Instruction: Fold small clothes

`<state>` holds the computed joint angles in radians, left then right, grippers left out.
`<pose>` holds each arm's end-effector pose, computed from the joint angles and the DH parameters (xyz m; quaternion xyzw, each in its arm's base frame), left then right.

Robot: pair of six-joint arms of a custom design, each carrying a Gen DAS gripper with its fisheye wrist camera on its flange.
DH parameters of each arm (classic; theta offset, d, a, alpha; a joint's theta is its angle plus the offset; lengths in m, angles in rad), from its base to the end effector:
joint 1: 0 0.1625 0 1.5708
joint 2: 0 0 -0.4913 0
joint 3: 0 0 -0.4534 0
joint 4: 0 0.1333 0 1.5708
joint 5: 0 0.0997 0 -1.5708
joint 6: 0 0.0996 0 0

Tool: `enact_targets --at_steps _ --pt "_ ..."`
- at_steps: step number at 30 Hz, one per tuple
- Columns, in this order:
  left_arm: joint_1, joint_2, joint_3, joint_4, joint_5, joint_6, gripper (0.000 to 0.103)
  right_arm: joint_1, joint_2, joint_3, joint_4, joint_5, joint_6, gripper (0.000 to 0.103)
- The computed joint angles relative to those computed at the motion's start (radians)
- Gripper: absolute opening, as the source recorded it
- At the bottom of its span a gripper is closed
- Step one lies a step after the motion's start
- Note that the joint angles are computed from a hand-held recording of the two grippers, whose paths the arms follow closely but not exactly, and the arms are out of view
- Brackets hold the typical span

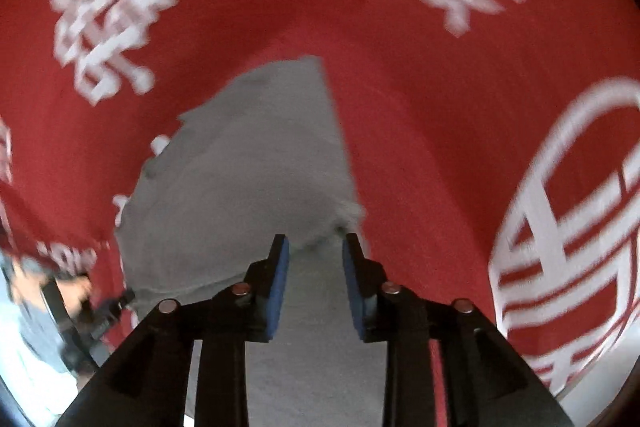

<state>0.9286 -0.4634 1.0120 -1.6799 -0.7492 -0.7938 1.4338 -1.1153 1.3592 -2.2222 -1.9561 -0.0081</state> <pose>-0.3666 -0.8344 0.0419 0.0190 0.8988 -0.1059 0.4250 -0.0121 -0.7900 0.4490 -0.1006 -0.9567 0.1845 0.2014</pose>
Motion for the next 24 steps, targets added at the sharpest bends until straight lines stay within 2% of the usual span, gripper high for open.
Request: enact_targets --at_steps 5,8,10,11,14,19,24 --pt "-0.001 0.032 -0.03 -0.015 -0.009 0.02 0.101 0.058 0.101 -0.064 0.024 -0.068 -0.113 0.031" --pt "0.012 0.064 -0.074 0.062 -0.047 0.016 0.101 0.064 0.132 -0.074 0.052 -0.093 -0.12 0.031" --pt "0.011 0.053 -0.051 0.03 -0.046 0.008 0.101 0.059 0.151 -0.079 0.084 -0.125 -0.109 0.03" --pt "0.009 0.052 -0.051 0.036 -0.046 0.008 0.101 0.061 0.147 -0.063 0.045 -0.123 -0.134 0.031" --pt "0.002 0.048 -0.048 0.062 -0.033 0.008 0.101 0.069 0.142 -0.058 0.062 -0.148 -0.165 0.031" --pt "-0.004 0.038 -0.04 0.073 -0.048 0.003 0.101 0.076 0.132 -0.066 0.134 -0.166 -0.129 0.032" --pt "-0.014 0.035 -0.037 0.075 -0.051 0.01 0.101 0.071 0.1 -0.037 0.14 -0.131 -0.091 0.033"
